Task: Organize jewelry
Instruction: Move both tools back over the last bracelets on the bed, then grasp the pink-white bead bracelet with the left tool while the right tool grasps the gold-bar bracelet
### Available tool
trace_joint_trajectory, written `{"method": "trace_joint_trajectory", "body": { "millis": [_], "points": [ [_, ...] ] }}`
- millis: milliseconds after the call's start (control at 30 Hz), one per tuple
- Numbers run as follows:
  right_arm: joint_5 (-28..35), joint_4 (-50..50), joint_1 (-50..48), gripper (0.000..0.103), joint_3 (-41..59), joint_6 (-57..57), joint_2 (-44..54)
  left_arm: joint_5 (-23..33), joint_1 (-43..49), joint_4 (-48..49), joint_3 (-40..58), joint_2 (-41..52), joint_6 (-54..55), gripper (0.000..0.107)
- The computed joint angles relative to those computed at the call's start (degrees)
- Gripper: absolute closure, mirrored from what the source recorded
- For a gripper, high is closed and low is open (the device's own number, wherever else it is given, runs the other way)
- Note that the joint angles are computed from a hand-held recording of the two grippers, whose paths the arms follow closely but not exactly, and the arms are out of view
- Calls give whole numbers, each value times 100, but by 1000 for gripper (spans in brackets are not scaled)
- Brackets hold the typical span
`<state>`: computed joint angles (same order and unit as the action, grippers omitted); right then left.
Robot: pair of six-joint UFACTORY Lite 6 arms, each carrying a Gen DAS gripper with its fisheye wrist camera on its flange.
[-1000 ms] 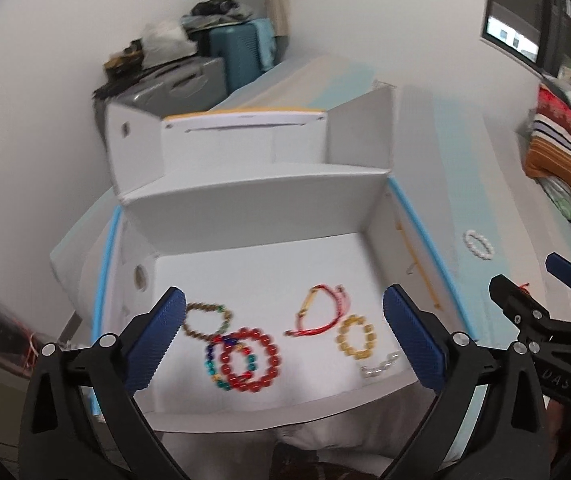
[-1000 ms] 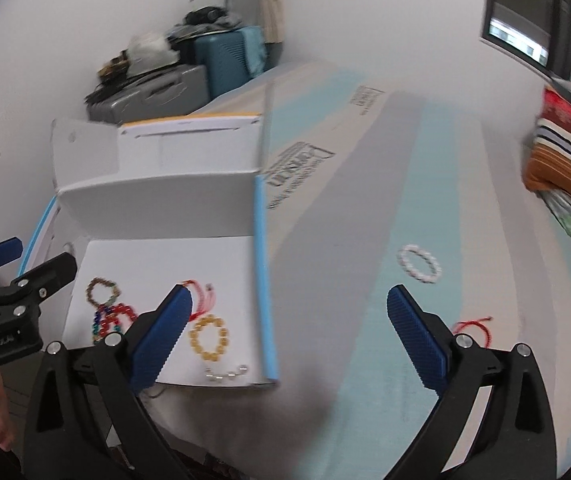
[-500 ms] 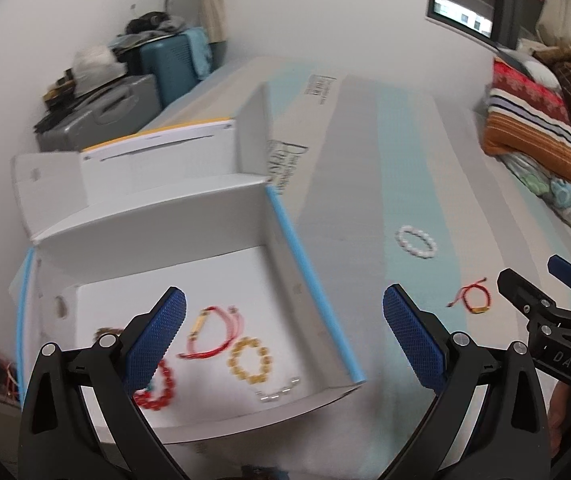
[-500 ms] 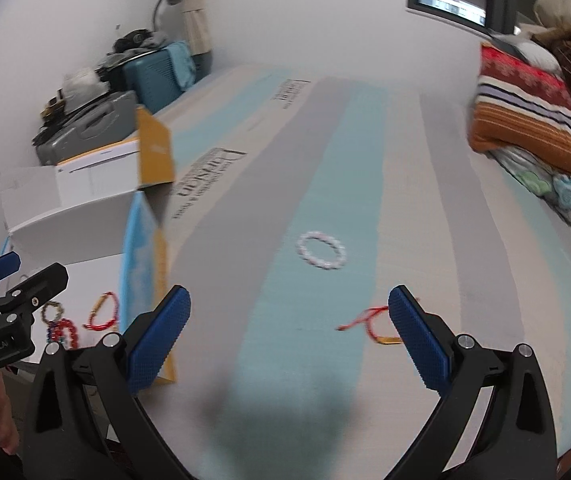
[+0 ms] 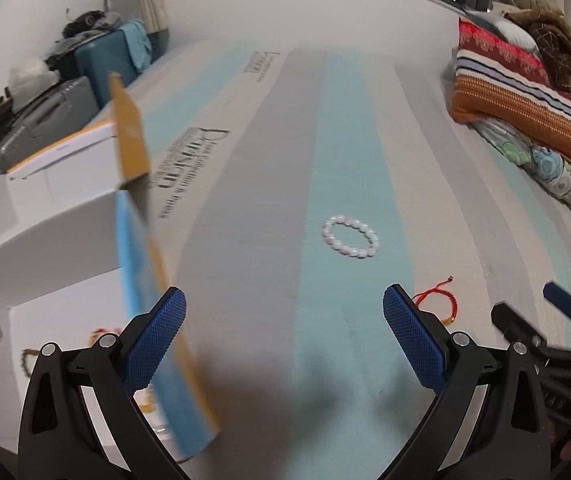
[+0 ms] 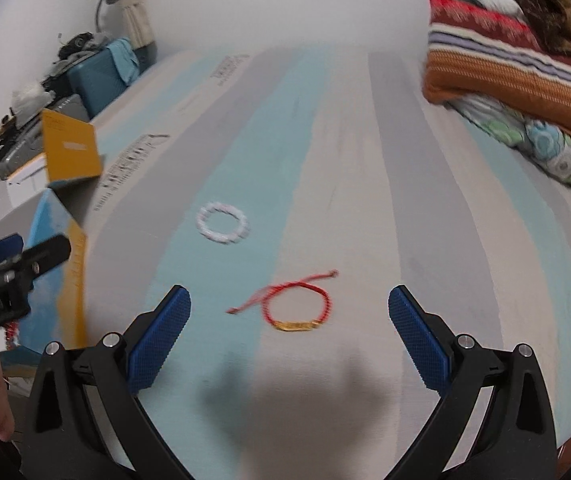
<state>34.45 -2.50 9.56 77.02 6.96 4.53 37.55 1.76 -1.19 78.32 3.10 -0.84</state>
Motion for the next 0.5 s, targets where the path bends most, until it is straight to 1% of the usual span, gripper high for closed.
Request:
{"method": "trace_joint_trajectory", "body": {
  "millis": [167, 367, 500],
  "points": [
    [-331, 615, -509, 8, -302, -766, 310, -215, -371, 247, 585, 1053, -585, 10],
    [-371, 1205, -800, 8, -119, -1425, 1082, -333, -423, 35, 1534, 2418, -622, 10],
    [-406, 1390, -862, 8, 39, -1611, 1485, -170, -453, 207, 2449, 3386, -819, 10]
  ]
}}
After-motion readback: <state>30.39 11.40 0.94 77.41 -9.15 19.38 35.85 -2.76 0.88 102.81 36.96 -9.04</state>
